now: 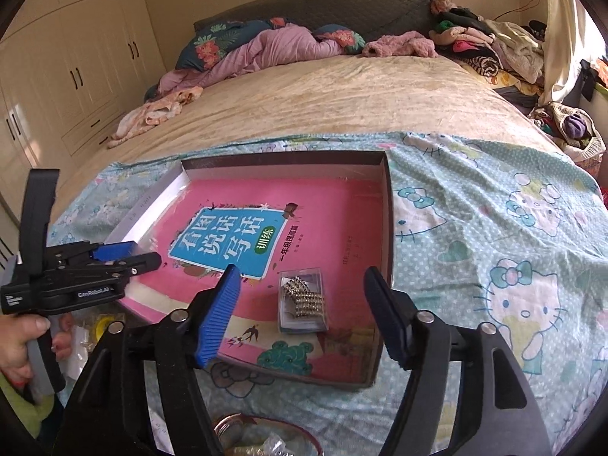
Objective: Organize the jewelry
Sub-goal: 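Carry both items into the pink box and open both tools to release them, then withdraw left tool toward the comb bag while right tool moves to the white claw clip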
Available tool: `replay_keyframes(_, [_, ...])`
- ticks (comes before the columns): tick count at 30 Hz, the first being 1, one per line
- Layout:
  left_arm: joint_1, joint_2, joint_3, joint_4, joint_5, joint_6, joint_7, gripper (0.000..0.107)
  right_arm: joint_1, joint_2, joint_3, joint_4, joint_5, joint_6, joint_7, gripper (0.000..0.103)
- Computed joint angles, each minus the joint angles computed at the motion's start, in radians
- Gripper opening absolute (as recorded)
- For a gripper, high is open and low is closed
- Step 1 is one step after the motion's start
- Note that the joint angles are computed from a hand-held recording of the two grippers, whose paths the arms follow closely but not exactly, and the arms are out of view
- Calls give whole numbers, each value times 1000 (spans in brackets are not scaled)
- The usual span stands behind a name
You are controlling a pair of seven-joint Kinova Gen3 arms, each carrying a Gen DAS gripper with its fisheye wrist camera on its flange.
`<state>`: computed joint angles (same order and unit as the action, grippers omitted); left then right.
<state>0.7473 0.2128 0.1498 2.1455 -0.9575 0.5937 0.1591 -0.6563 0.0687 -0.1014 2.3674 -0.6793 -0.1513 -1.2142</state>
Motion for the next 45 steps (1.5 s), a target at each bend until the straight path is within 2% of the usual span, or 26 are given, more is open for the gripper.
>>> replay_keyframes(2, [5, -9, 1, 3, 2, 8, 12, 63, -8, -25, 4, 16, 14, -3, -22, 73])
replay_keyframes(4, [10, -22, 7, 7, -4, 21, 28, 71, 10, -54, -23, 31, -36, -10, 16, 77])
replay_keyframes(6, [20, -43, 19, 12, -18, 47, 55, 75, 32, -84, -51, 44, -85, -9, 51, 78])
replay_keyframes(10, [18, -93, 60, 21, -40, 96, 110, 90, 88, -142, -107, 68, -98, -1, 46, 78])
replay_keyframes(12, [21, -122, 90, 23, -47, 144, 137, 93, 128, -167, -148, 76, -114, 6, 55, 78])
replay_keyframes(20, [0, -220, 201, 47, -47, 262, 218, 93, 327, -280, -345, 97, -126, 55, 49, 86])
replay_keyframes(27, [1, -268, 290, 52, -42, 362, 268, 93, 417, -377, -423, 101, -62, 128, -22, 86])
replay_keyframes(38, [48, -293, 381, 48, -17, 485, 324, 93, 423, -497, -452, 100, 58, 224, -168, 86])
replay_keyframes(45, [88, -297, 413, 55, 12, 541, 357, 93, 375, -532, -459, 104, 128, 261, -262, 86])
